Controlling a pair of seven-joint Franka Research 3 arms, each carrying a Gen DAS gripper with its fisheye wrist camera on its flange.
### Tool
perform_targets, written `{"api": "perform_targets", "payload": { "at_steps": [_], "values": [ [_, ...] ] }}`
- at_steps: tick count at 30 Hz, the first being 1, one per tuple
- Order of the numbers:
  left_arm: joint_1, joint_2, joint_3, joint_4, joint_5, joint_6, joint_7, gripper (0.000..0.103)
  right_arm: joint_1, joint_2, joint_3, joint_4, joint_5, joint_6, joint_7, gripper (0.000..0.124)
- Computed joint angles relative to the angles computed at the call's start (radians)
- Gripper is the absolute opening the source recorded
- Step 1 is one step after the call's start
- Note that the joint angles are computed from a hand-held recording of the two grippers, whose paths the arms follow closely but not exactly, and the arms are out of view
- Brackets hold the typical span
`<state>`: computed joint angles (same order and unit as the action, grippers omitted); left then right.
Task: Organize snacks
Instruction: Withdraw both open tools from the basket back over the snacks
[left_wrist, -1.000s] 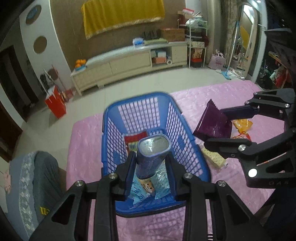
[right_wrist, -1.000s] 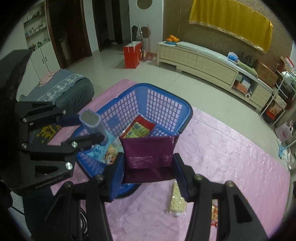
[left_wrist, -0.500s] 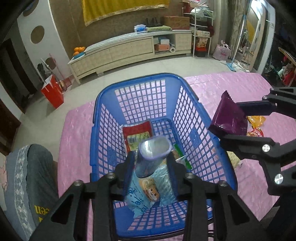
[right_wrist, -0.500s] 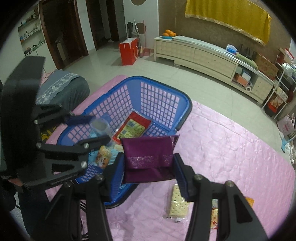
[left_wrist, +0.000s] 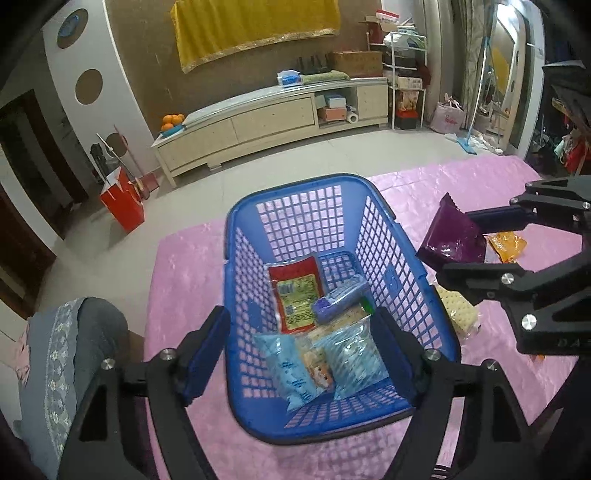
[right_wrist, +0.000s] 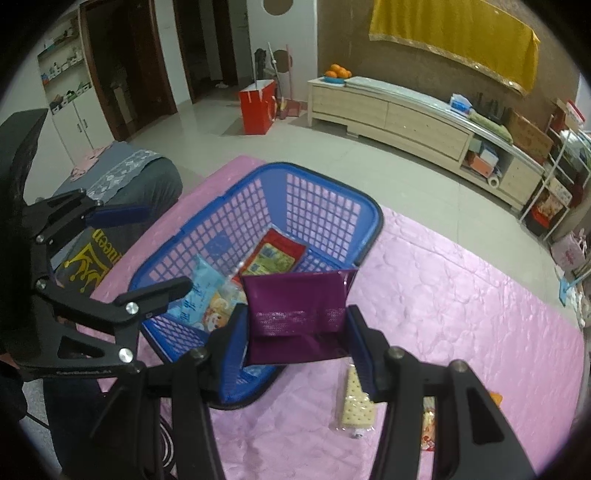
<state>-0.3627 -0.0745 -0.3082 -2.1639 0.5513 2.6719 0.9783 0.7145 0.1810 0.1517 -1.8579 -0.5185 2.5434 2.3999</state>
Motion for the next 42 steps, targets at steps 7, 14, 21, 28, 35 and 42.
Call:
{"api": "perform_targets", "payload": {
  "at_steps": [7,14,21,28,35,42],
  "values": [
    [0.028,-0.074,0.023,-0.073,-0.051,0.011,0.019,0.078,0.024,0.085,-0.006,0.112,0.019,-0.038,-0.073,0.057],
    [0.053,-0.076,0.02,-0.077,-0.049,-0.013,-0.015,0.078,0.054,0.163,-0.034,0.19,0.067,-0.067,-0.143,0.057],
    [0.053,-0.06,0.02,-0.073,-0.061,-0.004,-0.01,0.078,0.079,0.188,-0.065,0.224,0.057,-0.101,-0.141,0.058],
    [0.048,-0.058,0.016,-0.072,-0.066,-0.011,-0.017,0.078,0.103,0.18,-0.08,0.226,0.0,-0.164,-0.082,0.083],
    [0.032,-0.104,0.007,-0.091,-0.092,-0.017,-0.024,0.08,0.078,0.065,-0.041,0.114,-0.016,-0.153,-0.049,0.083],
    [0.004,-0.17,-0.021,-0.102,-0.099,-0.029,-0.042,0.08,0.04,-0.094,0.014,-0.027,-0.096,-0.15,0.062,0.084]
  ]
}}
